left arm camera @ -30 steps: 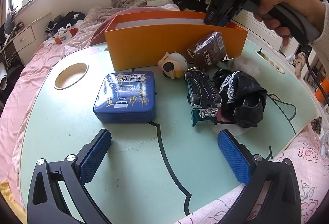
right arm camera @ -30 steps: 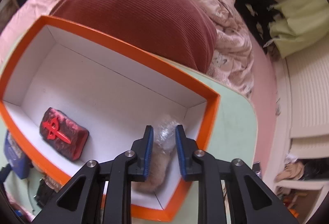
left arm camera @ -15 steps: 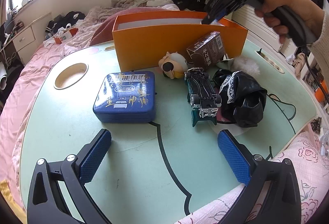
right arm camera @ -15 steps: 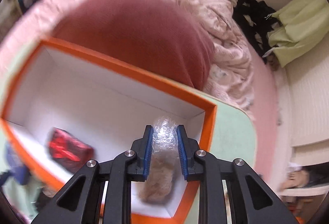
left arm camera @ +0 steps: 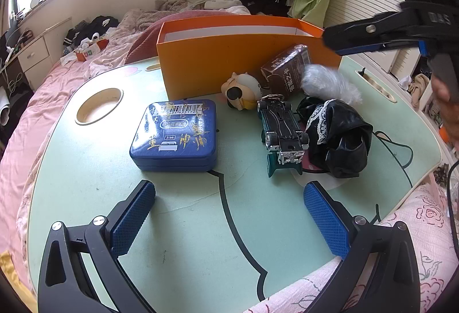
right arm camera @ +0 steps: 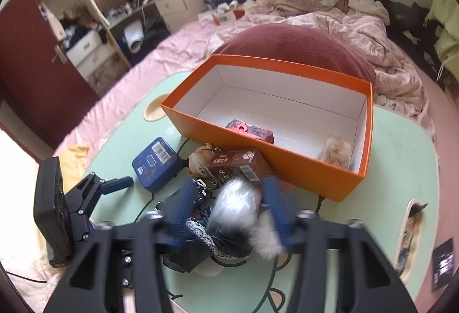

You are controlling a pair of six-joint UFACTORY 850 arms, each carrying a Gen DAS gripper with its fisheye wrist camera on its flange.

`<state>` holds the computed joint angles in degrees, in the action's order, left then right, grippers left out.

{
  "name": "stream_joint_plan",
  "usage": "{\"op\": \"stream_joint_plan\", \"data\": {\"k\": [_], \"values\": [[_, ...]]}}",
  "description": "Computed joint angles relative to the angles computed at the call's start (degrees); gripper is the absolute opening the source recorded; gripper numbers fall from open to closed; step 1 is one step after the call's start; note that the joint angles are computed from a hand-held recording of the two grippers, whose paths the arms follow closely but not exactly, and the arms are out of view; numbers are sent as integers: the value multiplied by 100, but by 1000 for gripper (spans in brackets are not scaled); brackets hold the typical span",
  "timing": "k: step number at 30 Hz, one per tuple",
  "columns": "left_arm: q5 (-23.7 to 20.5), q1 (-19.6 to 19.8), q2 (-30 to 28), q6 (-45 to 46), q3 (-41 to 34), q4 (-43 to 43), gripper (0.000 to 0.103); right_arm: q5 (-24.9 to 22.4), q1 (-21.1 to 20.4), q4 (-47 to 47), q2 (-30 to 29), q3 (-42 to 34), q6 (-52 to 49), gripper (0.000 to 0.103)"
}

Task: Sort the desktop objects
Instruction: 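Carry the plastic bag out and drop it beside the box with the right gripper, then reach into the box and grasp the brown fluffy pom-pom with the left gripper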

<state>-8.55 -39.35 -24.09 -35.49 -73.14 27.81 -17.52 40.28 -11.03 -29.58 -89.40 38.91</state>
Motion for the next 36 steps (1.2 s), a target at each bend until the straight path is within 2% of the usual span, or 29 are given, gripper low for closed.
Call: {"op": "stream_joint_plan", "data": {"k": [1,3,4,6,9,11,15,17,18,19,20,23,36], "values": [[0,-1,-2,-4,-2,5,103,360,-2,-451,188,339,600,82],[-1,-1,-1,-15,0,15,103,839,-9,-1235,527,934,1799,82],[-1,-1,-1,-15,0,15,103,914,-8,-1670,622,1107,2399,82],[1,0,0,-20,3,20,103,712,89,-2628,755,1370,3598,82],[2,1,1,-24,5,26,103,149,448,-4291,763,1568,5397,82],[7,3,3,-2,8,4,103,-149,631,-4954,675,1589,6169,82],[7,3,2,-4,9,6,103,-1147,908,-4834,351,1265,5946,84],[5,4,3,-7,9,14,103,-1560,979,-4639,148,1045,5531,102],[5,4,3,-7,9,14,103,-1746,1012,-4583,35,932,5307,103],[-4,3,1,-26,6,38,103,-1793,1040,-4755,-17,906,5323,103],[5,8,3,-27,11,34,103,-1623,1027,-4952,-1,973,5435,103],[5,11,15,-65,28,75,103,-1506,993,-5210,27,1094,5662,103],[15,-1,18,104,28,-63,103,-1464,948,-5319,26,1116,5726,103]]}}
